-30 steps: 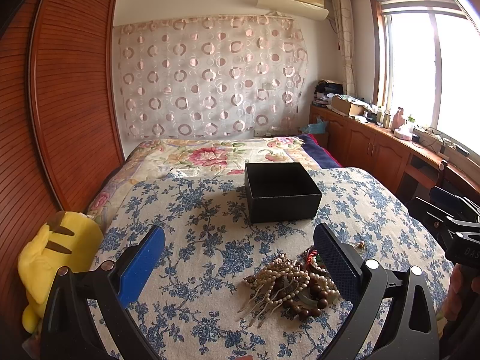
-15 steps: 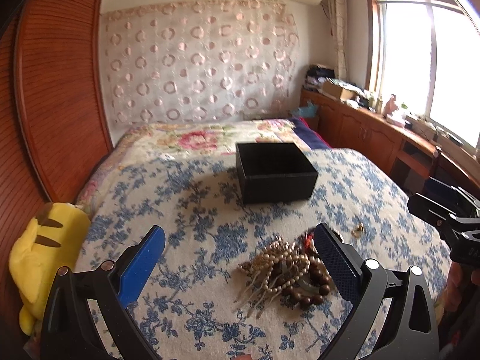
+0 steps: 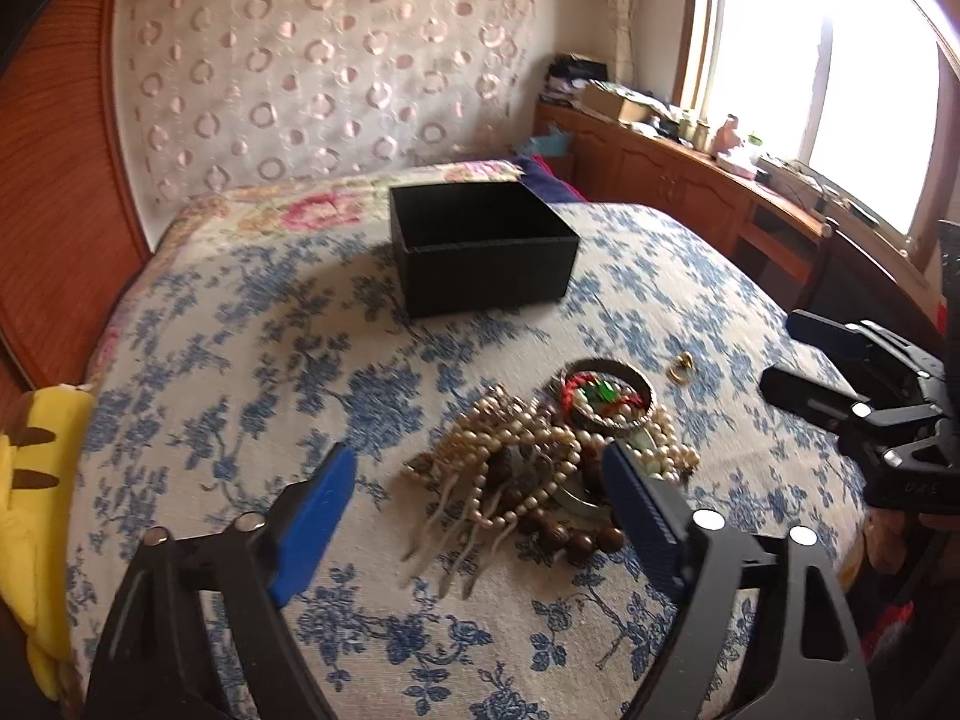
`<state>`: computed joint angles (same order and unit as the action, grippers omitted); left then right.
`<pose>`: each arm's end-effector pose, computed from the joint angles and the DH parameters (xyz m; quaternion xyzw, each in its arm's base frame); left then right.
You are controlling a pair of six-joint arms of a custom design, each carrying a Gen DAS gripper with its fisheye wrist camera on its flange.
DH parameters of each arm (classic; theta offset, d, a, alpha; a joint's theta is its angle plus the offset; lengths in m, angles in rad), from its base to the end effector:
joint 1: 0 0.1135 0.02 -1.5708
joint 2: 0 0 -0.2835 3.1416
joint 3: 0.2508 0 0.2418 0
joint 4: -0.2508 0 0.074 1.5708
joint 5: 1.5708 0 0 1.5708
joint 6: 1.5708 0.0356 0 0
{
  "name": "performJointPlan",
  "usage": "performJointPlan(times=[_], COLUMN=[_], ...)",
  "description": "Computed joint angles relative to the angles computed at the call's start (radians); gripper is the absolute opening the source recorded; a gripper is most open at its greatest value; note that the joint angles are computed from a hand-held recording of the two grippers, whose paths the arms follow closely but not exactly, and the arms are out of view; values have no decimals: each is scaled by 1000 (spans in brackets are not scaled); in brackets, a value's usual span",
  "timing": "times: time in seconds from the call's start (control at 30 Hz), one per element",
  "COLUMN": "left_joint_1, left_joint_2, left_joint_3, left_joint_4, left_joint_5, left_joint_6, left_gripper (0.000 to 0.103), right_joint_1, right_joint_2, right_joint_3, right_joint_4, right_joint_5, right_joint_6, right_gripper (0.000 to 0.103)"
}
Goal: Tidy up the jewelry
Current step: 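Lower the left gripper onto the pearl necklace and close it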
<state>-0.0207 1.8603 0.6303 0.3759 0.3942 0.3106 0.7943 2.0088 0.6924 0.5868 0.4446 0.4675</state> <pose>0.3056 -0.0200 0.1039 0.2192 0.8944 -0.1318 0.3668 0.2467 0.2292 0.0879 -0.0560 0.8932 0.0724 0.4403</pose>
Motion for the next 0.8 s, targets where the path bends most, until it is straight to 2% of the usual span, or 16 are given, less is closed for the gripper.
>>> performJointPlan(times=[0.1,0.27,0.37,0.43,0.7,0.73,0.77,0.8], left_joint_1=[-3,2,-3,-2,-24,-21,-19,-15], left_joint_2=[31,104,137,159,223,224,223,221], left_joint_3=[35,128,166,188,249,254,254,256], left_joint_4=[-38,-130,-151,-159,-169,-170,-168,-174], left_joint_5=[16,51,52,55,18,23,27,33], left_joint_6=[7,8,1,-3,10,11,13,14], left_gripper=[64,45,36,35,19,9,5,5], right_joint_1=[-7,-2,3,2,3,2,1,-1], right_joint_2=[38,82,89,93,107,106,106,108], right_joint_3=[23,52,57,62,82,81,79,80], right_joint_4=[-18,-22,-25,-31,-60,-61,-59,-59], right_joint_5=[-51,-90,-99,-110,-140,-142,-144,-148], right_joint_6=[-11,-18,-21,-24,-34,-35,-34,-35], right_gripper=[81,81,81,81,81,81,81,81])
